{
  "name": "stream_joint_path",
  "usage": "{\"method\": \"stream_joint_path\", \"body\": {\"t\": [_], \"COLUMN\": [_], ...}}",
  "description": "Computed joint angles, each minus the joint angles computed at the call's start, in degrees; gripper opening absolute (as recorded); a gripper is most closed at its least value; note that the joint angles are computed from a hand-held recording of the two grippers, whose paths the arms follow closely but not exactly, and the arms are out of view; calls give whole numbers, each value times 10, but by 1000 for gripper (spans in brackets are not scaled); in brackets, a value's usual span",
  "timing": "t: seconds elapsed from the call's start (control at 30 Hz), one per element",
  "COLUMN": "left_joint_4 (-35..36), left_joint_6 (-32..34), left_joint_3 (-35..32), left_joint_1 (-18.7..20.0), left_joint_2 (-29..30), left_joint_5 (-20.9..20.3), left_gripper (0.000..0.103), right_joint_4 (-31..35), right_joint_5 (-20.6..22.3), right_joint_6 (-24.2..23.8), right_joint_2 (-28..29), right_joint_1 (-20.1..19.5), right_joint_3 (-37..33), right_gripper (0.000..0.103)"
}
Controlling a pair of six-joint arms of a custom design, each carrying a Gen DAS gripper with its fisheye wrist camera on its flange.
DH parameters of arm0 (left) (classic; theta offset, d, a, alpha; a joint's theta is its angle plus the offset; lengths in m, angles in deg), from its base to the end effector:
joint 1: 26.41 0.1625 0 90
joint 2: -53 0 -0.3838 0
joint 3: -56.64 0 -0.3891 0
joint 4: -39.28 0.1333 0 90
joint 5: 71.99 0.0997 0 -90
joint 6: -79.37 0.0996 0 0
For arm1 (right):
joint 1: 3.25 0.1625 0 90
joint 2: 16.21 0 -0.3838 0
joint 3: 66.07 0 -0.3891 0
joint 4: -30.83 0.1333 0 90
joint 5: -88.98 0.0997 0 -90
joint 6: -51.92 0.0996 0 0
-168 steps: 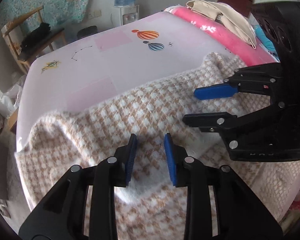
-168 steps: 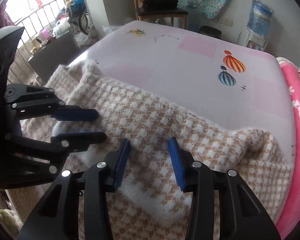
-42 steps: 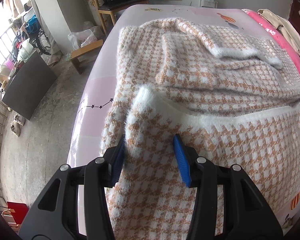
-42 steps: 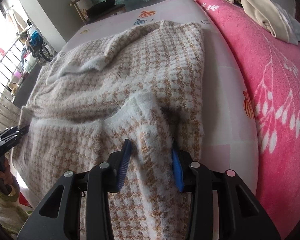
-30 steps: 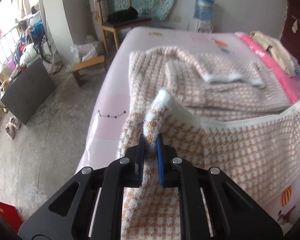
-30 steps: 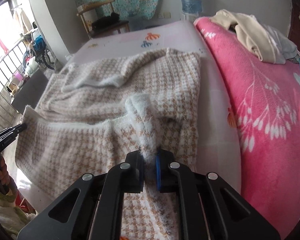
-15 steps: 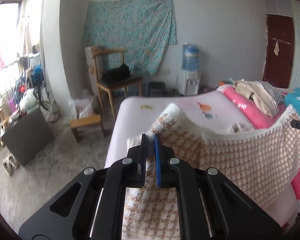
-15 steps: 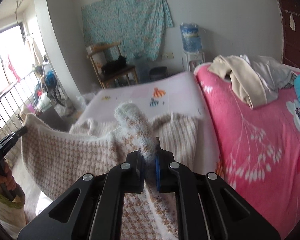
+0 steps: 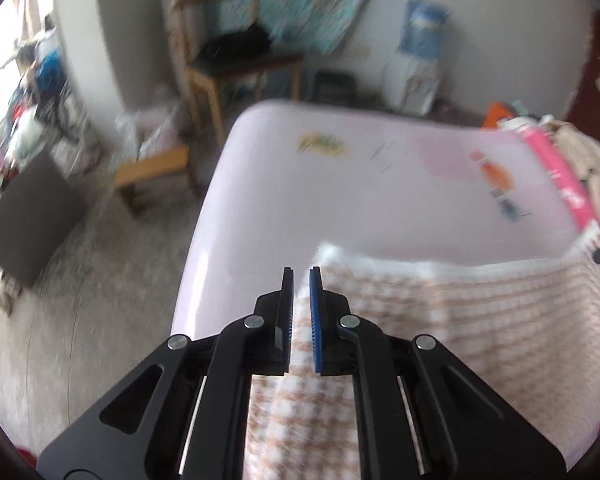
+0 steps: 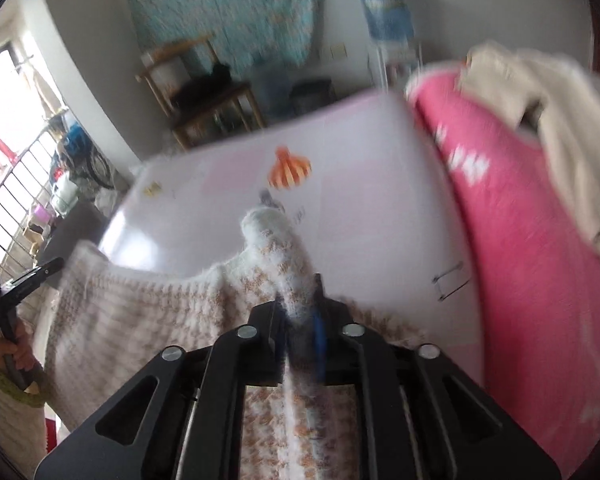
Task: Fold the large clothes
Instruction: 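Lift the hem band with both grippers and fold it over the collar, then open both grippers and release the hem onto the folded coat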
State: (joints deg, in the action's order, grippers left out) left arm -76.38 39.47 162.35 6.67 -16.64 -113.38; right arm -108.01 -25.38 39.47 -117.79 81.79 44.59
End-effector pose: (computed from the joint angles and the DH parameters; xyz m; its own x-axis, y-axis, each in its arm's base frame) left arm -0.3341 -0.4659 0.2104 -0.7183 0.1374 -0.6820 0.4736 0.8147 -0.3347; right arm 0.0537 -0.4482 0.4711 -0.8783 0.1684 0.4475 -0.1258 0.8215 -0.5562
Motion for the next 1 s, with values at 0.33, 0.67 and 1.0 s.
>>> {"method": "stream_joint_path", "body": {"t": [0.33,0.67,1.0], "left_joint_4": [-162,-128,-84], "left_joint_6": [48,-84,-41], "left_joint_3": [25,50,179], "left_joint_1": [18,53,-133], "left_joint_2": [-36,-61,-227], "left_joint_5": [-137,-144,-175], "left_gripper": [48,53,53], "right_joint_4": [-1,51,139], "right_joint_5": [105,156,-61], "right_joint_6": [12,137,84], "right_joint_2": [-23,-48,-200], "right_joint_1": [-4,-80,137], "right_joint_3": [4,-15,109], "right_gripper": [52,46,50]}}
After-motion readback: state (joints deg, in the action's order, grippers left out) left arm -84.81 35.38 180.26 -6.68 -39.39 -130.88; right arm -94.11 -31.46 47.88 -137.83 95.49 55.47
